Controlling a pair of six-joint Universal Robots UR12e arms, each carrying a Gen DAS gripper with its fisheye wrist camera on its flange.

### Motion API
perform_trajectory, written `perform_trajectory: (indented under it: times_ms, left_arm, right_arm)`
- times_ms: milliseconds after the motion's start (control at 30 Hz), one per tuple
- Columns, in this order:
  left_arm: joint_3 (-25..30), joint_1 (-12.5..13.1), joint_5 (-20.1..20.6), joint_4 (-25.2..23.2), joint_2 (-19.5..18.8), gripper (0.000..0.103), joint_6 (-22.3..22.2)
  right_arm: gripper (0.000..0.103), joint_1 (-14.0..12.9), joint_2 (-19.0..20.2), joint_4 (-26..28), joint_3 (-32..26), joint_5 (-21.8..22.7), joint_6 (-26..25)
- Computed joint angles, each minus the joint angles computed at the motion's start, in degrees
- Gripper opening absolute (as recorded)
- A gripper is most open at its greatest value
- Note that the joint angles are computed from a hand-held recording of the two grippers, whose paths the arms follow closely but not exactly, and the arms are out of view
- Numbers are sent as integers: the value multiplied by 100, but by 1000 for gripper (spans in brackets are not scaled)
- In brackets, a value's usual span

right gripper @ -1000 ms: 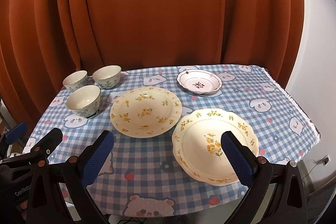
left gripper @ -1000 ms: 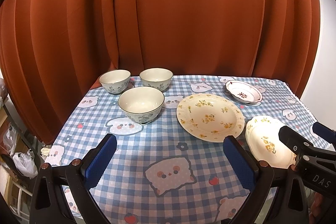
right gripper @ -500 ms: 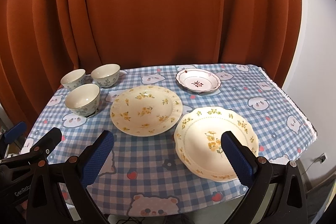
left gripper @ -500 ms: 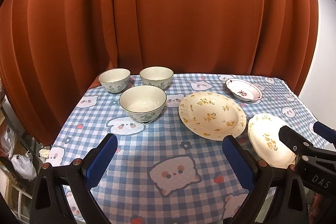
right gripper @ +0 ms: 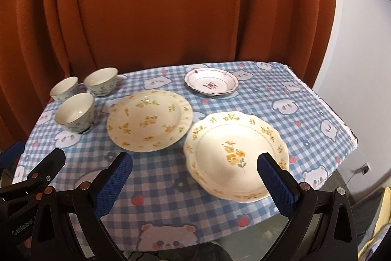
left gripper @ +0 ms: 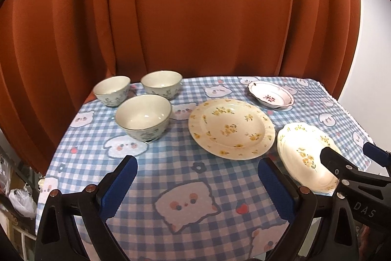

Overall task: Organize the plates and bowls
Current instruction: 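Close the left tool on the scalloped yellow-flowered plate rim while the right tool grips it too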

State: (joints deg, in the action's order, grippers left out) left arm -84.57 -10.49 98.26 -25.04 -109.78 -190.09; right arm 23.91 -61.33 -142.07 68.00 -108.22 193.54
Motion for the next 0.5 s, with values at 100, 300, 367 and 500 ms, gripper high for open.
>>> perform_trajectory:
  times_ms: [100,300,367,500]
  left_arm:
    - [208,-79,28,-153,-163,97,-47]
    - [845,-289,149,-701,-589,87,-305]
    - [1066,-365,244,-876,-739,86,-437]
    - [1561,-511,327,-1389,-1064,81,-693]
  right_arm:
    - [102,-93,19,50,-12,73,-18]
    - [101,-410,149,204,-187,554,-226]
    - [100,-521,219,249,-296,679,-415]
    - [97,-758,388,507,-547,1015,-697]
